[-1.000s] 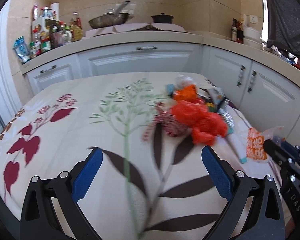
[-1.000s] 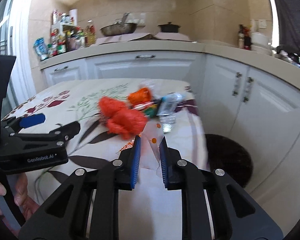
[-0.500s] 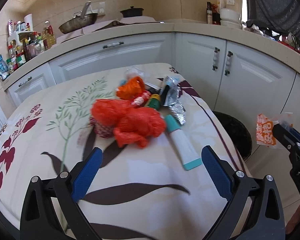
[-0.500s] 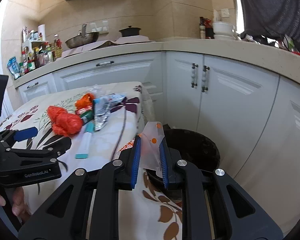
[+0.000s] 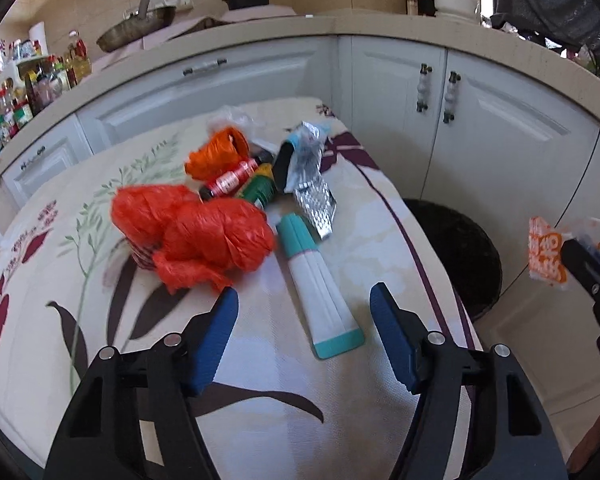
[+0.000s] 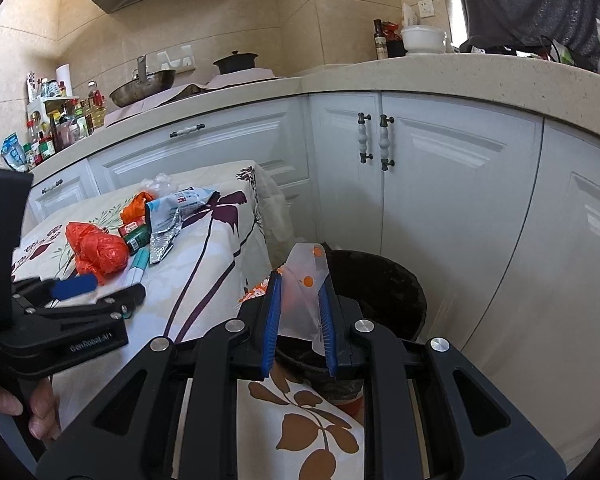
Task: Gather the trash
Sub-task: 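Grasp the teal-capped white tube with the left gripper while the right holds the bag over the bin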
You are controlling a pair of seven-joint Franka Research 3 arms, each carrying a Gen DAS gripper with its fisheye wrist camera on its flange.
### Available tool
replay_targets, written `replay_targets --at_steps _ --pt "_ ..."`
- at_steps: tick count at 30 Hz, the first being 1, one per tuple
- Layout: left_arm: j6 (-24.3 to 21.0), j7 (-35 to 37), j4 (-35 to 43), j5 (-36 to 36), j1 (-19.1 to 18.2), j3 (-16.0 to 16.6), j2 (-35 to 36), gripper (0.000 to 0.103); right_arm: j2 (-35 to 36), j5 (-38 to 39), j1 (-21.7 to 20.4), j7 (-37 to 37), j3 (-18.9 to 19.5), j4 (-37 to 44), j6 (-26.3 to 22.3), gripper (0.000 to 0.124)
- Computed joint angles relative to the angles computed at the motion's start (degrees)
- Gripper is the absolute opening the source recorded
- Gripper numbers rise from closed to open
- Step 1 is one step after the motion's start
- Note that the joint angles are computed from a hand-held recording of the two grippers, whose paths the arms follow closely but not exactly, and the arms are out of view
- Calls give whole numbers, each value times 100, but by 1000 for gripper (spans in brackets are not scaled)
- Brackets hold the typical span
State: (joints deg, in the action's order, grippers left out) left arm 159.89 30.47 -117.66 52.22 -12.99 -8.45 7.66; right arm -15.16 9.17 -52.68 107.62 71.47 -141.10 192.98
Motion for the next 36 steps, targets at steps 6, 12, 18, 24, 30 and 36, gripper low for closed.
replay_targets --at_steps 6,12,18,24,30,36 --pt "222 130 -87 -144 38 -28 -19 48 28 -9 -82 37 77 1 1 18" --pt "303 -54 -171 67 -4 19 -81 26 -14 33 3 33 -26 -34 21 18" --pt "363 -15 -198 104 27 1 -97 23 -29 67 59 7 -73 -53 36 18" --pt "494 137 -277 -10 59 -23 -156 22 -111 123 196 -16 -202 -78 14 18" --pt "678 39 -355 177 74 -27 -301 22 -238 114 159 65 -217 -75 -51 18" --pt "858 -118 -199 492 47 -62 -286 22 -371 -3 -53 219 -150 -38 -82 18"
